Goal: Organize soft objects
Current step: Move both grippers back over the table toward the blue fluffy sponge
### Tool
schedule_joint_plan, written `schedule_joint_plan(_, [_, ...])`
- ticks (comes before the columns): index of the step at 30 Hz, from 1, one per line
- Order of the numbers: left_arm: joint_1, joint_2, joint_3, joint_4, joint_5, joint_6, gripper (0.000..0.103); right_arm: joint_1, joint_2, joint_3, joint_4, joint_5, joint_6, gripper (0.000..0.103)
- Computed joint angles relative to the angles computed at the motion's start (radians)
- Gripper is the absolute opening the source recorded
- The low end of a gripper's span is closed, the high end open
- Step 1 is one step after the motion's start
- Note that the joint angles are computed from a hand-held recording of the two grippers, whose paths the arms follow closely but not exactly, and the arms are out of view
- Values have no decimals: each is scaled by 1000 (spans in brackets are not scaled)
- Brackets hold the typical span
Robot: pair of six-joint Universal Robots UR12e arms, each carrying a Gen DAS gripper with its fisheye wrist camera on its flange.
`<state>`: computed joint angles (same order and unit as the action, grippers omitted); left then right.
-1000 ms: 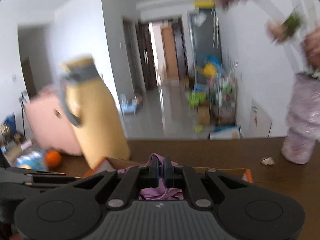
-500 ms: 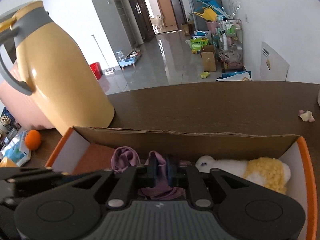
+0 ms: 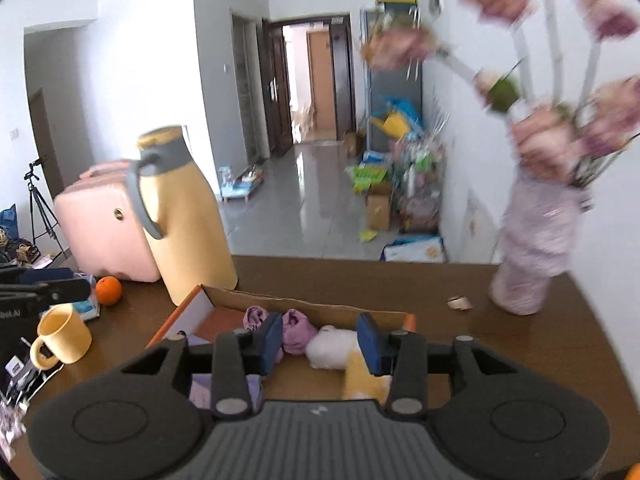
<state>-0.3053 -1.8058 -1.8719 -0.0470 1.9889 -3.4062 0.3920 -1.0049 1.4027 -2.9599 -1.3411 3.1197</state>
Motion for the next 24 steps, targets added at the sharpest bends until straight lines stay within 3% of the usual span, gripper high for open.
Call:
schedule_joint_plan(4, [-41,29,-33,11,48,-7,49,-8,-81,112,-73,6,1,47])
schedule_joint_plan(8, [-108,44,-100,123,189,37,56,-4,-142,224,-197,-9,-13,52])
schedule_joint_plan(10, [-145,38,-142,219,240,67,61,-2,-168,292,-289,-17,-31,59])
schedule_joint_plan(16, [-252,14,-258,372,342,56,62,23,-206,523,-639,-49,-50,67])
schedule_joint_plan(19, [-299,5,-314,423,364,16,67,32,-216,614,-744,-43,-26,71])
schedule_joint_plan(24, [-358,9,-378,369,401,-103,68,56,-219,734,-842,-61,32,73])
